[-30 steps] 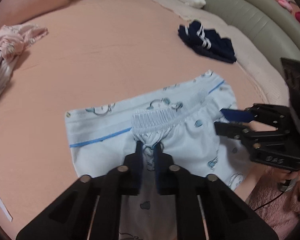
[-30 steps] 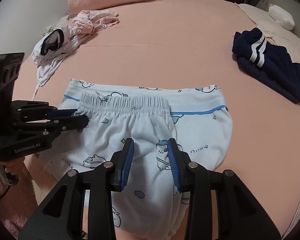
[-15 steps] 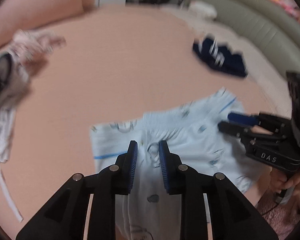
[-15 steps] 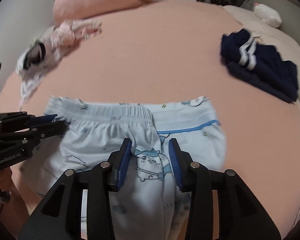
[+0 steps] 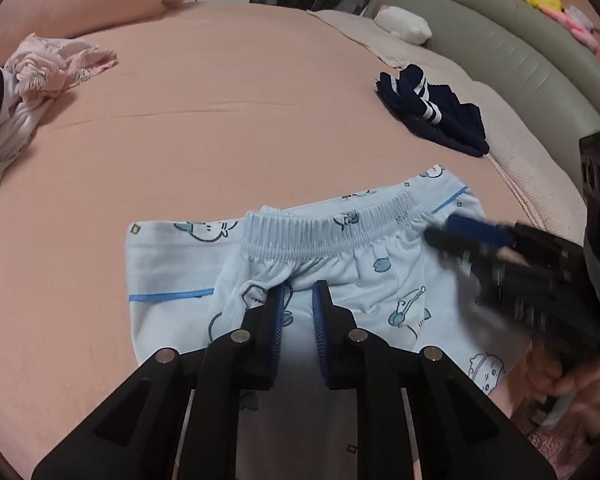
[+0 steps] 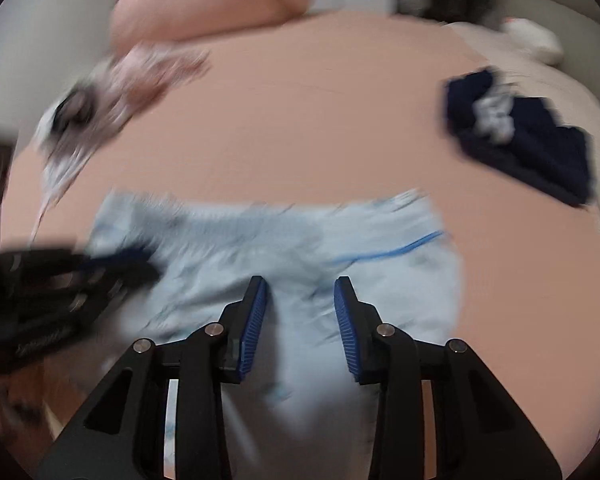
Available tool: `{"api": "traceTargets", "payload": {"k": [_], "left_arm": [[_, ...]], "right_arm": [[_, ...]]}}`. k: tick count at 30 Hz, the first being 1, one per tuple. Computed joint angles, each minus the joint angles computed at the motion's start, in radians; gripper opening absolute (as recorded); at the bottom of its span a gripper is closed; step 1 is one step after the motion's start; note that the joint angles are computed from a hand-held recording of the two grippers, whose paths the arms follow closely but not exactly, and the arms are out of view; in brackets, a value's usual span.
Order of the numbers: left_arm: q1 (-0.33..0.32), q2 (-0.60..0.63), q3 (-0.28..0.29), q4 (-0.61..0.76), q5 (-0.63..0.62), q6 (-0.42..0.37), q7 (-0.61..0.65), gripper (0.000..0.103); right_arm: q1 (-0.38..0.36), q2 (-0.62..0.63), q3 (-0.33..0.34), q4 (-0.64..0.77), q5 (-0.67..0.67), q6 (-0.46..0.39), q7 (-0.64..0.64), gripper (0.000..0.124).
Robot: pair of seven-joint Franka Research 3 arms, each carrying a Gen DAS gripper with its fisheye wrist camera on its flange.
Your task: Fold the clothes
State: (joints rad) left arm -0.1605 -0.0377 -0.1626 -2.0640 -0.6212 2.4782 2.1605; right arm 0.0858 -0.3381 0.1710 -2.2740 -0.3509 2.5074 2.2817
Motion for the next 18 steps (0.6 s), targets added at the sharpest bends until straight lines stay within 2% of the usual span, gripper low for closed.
{"api": "traceTargets", "payload": {"k": [1, 3, 5, 6, 8, 10, 11, 13, 15, 16, 17, 18], "left_arm": [[0.000, -0.006, 0.000, 0.001, -0.002, -0.007, 0.005, 0.018], [-0.002, -0.023, 0.007, 0.005, -0.045, -0.024, 0.047, 0.018], [-0.006, -0.021, 0.009, 0.023, -0.057, -0.034, 0.070, 0.018], [-0.009, -0.007, 0.004, 0.038, -0.033, -0.028, 0.057, 0.018], [-0.008, 0.041, -0.011, 0.076, 0.117, -0.017, -0.049, 0.018], [0.011, 0.067, -0.008, 0.106, 0.086, -0.057, -0.038, 0.015], [0.022, 0.065, -0.007, 0.108, 0.068, -0.066, -0.044, 0.011], [0.035, 0.049, -0.006, 0.101, 0.051, -0.068, -0.063, 0.010], [0.036, 0.014, -0.006, 0.071, 0.030, -0.061, -0.041, 0.018], [0.031, -0.002, -0.006, 0.058, 0.006, -0.068, -0.006, 0.027], [0.023, -0.018, -0.004, 0.047, -0.020, -0.077, 0.033, 0.032], [0.013, -0.029, -0.004, 0.039, -0.035, -0.086, 0.064, 0.032]], "right_arm": [[0.001, -0.013, -0.008, -0.009, 0.016, 0.001, 0.004, 0.037], [0.057, -0.049, -0.080, -0.044, 0.183, 0.045, -0.083, 0.037], [0.100, -0.076, -0.118, -0.062, 0.312, 0.055, -0.182, 0.039], [0.116, -0.085, -0.124, -0.064, 0.354, 0.035, -0.228, 0.039], [0.137, -0.083, -0.116, -0.049, 0.405, -0.043, -0.305, 0.039], [0.103, -0.081, -0.068, -0.043, 0.368, -0.098, -0.292, 0.037], [0.088, -0.082, -0.046, -0.044, 0.341, -0.120, -0.278, 0.036], [0.065, -0.098, -0.026, -0.045, 0.314, -0.136, -0.240, 0.035], [0.034, -0.115, 0.003, -0.037, 0.261, -0.145, -0.176, 0.035], [0.031, -0.116, 0.006, -0.032, 0.246, -0.134, -0.170, 0.037], [0.034, -0.114, 0.004, -0.027, 0.238, -0.115, -0.176, 0.037], [0.046, -0.104, -0.002, -0.022, 0.247, -0.095, -0.192, 0.037]]}}
